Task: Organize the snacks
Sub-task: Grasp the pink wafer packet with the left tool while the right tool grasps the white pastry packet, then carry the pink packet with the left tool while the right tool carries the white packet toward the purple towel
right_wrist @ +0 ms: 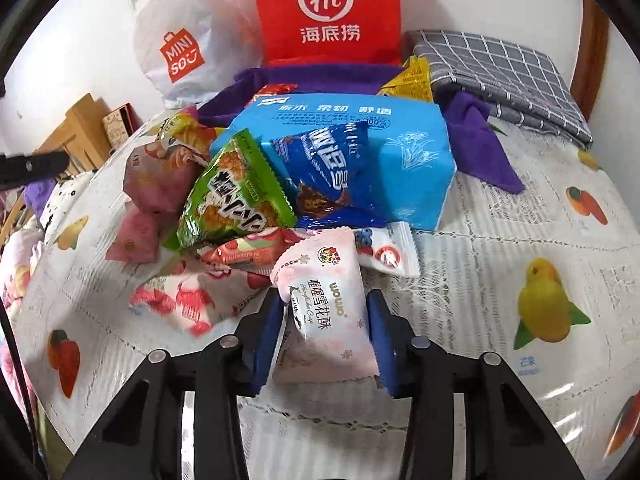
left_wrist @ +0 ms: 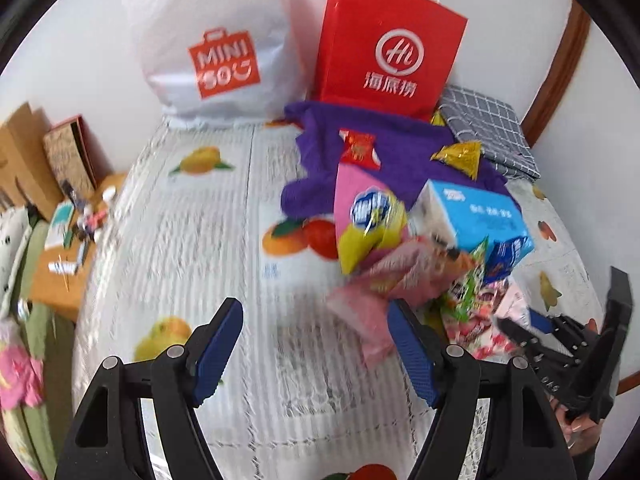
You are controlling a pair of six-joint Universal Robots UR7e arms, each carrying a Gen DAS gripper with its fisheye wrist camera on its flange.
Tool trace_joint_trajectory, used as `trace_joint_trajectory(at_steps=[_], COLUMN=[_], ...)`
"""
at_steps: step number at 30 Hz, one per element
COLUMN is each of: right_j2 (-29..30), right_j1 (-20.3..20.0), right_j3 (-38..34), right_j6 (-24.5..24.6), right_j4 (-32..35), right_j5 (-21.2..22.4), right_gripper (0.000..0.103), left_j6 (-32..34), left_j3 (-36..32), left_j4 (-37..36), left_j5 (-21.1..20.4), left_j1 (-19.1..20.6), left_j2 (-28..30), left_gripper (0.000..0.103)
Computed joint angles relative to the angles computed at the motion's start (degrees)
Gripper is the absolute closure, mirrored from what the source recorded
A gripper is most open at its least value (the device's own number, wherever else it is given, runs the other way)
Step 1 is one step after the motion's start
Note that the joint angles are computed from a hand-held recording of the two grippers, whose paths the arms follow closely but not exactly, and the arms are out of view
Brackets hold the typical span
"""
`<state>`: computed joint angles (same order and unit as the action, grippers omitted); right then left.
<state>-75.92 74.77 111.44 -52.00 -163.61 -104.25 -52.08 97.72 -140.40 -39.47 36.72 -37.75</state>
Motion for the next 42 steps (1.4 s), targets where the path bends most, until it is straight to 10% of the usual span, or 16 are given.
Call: trace_joint_trajectory(at_steps=[9, 19, 29, 42], right_j2=[-0.73, 1.21, 1.21, 1.86], right_j1=[-2.50, -3.11, -2.87, -2.36], right_j3=[0.40, -5.58, -5.18, -5.11], right_j6=[-2.74, 2.90, 2.74, 1.20], right_j4=[-12.35, -0.45, -0.73, -2.16], right_j5=[-1.78, -0.31, -0.33, -1.85], right_gripper=[0.062, 0.061, 0.062, 0.062], left_j6=[2.16, -1.32, -1.39, -5.68], left_j3=[-2.86, -7.21, -1.14, -3.97], left_j4=[-6.91, -1.17, -9.30, -1.01], left_j5=[-3.71, 2.99, 4.41, 6.53], left_j1=[1.81, 1.13, 0.00, -0.38], left_j2=[6.89, 11.72, 10.20, 11.12], left_gripper=[0.033, 0.070, 0.070, 0.069])
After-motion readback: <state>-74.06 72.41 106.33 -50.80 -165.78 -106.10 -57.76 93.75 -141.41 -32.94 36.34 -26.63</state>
